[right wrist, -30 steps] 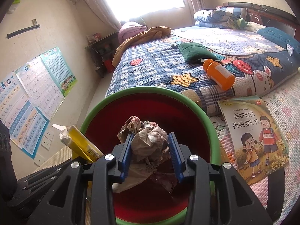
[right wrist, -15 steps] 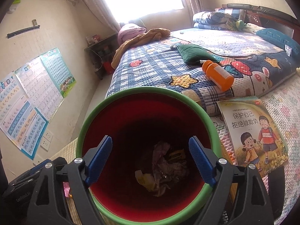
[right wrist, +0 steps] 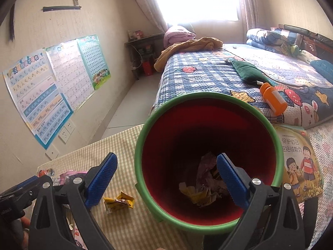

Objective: Collect trash
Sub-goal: 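Move both tools back over the table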

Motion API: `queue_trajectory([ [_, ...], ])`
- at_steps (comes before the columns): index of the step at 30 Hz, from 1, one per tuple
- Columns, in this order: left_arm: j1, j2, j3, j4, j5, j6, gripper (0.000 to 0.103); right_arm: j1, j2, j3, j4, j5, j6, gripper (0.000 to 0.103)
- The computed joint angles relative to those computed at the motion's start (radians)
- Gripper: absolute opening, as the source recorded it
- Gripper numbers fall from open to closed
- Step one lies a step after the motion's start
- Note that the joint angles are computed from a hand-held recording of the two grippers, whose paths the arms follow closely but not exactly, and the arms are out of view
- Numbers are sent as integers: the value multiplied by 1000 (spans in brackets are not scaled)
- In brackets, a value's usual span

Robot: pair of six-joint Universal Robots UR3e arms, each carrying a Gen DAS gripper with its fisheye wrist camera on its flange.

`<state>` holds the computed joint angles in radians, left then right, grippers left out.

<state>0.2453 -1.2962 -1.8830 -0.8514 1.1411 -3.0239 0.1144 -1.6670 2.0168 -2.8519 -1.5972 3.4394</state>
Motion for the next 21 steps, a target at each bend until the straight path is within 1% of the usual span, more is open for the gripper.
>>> queue_trajectory([
  [4, 153, 142, -62, -110, -56, 78, 97, 91, 43, -49, 11, -31, -6, 93],
  [7, 296, 263, -105, -232, -114, 165, 97, 152, 72, -83, 23, -50, -13, 93],
  [12, 569, 453, -134, -521, -223, 371, 97, 235, 120, -130, 52, -51, -23, 93],
  [15, 743, 549, -123, -734, -283, 538, 97, 282, 155, -157, 73, -54, -34, 93],
  [17, 838, 591, -111, -860, -302, 638, 97, 304, 177, -173, 90, -43, -41, 93],
  [19, 907, 608, -100, -952, -308, 718, 97, 335, 199, -191, 107, -50, -53, 93],
  [20, 939, 615, -97, -994, -308, 756, 97, 353, 214, -205, 114, -61, -62, 93],
  [21, 947, 611, -103, -999, -297, 768, 97, 368, 228, -219, 124, -66, -71, 93],
])
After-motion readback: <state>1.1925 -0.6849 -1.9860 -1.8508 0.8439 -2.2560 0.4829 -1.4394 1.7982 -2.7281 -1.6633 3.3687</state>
